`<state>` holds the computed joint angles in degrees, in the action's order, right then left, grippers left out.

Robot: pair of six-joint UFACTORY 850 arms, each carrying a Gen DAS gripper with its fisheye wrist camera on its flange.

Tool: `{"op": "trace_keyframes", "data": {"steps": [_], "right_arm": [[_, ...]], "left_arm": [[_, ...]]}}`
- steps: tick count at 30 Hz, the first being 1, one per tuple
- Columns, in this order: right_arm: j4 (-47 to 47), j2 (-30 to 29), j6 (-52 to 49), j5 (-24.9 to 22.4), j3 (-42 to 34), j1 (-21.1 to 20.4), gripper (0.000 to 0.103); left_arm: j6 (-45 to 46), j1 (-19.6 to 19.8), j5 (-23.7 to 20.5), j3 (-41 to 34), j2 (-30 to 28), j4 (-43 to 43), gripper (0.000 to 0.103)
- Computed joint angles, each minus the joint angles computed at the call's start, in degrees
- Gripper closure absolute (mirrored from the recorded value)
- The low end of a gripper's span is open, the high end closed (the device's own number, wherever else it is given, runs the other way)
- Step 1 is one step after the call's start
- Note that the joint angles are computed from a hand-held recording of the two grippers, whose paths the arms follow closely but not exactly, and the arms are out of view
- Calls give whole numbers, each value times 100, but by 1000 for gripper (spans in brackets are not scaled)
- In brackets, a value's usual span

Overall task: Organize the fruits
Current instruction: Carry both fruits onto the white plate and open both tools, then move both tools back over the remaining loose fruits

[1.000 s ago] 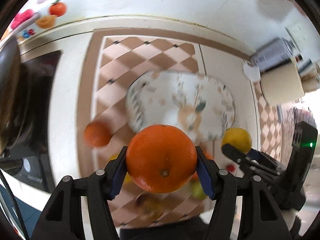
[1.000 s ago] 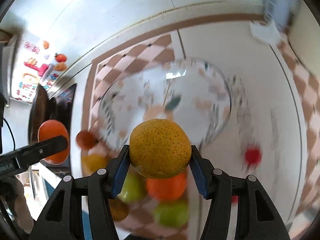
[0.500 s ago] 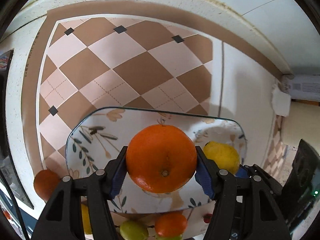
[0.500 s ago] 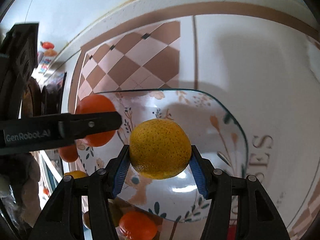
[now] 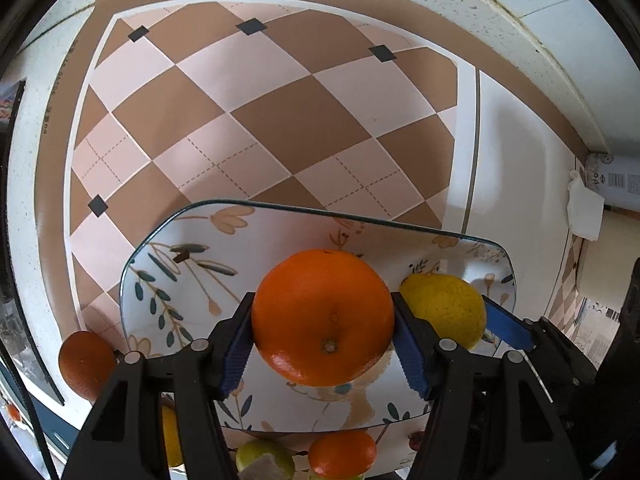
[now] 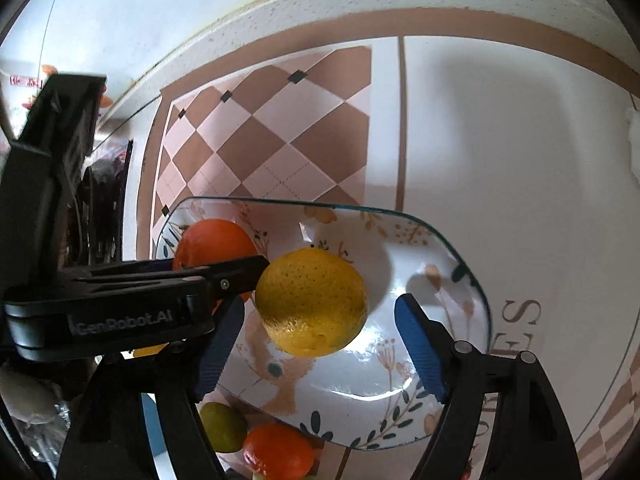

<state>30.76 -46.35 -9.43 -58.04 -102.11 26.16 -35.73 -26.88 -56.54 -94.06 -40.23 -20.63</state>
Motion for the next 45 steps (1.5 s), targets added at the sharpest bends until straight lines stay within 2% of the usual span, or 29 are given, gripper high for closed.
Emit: {"op": "trace_keyframes", "data": {"steps": [3,6,7,10,15,20,24,27,36,45], "right_arm": [[-163,11,89,25,-67,27,23],[-338,131,174,163,12,44,22],[-435,174,264,216,42,66,18],[-754,393,498,446,246,111,16],[-1459,850,1057,770,720,237,16],[-2305,1462,1812,1096,1413,429,15],[-2525,1970,2232,1240,1900,509,15],[-2693,2249,2562,1329,2109,626,15],[-3008,3167,3299,1459,2632,899,15],[-3247,3813,3784,1391,2935,1192,15]], "left_arm": [[74,79,80,147,73,-98,39],[116,156,259,336,241,-38,22],[94,165,284,394,317,17,18],[-71,153,271,416,450,302,13],[-522,6,206,568,790,1089,12],[-1309,-342,168,1061,1405,2159,12],[-1813,-667,156,1436,1867,2757,12],[-1997,-836,72,1289,1905,3015,12],[-2407,-1242,162,1661,2588,3491,12],[-2913,-1610,79,2039,3243,3976,12]]}}
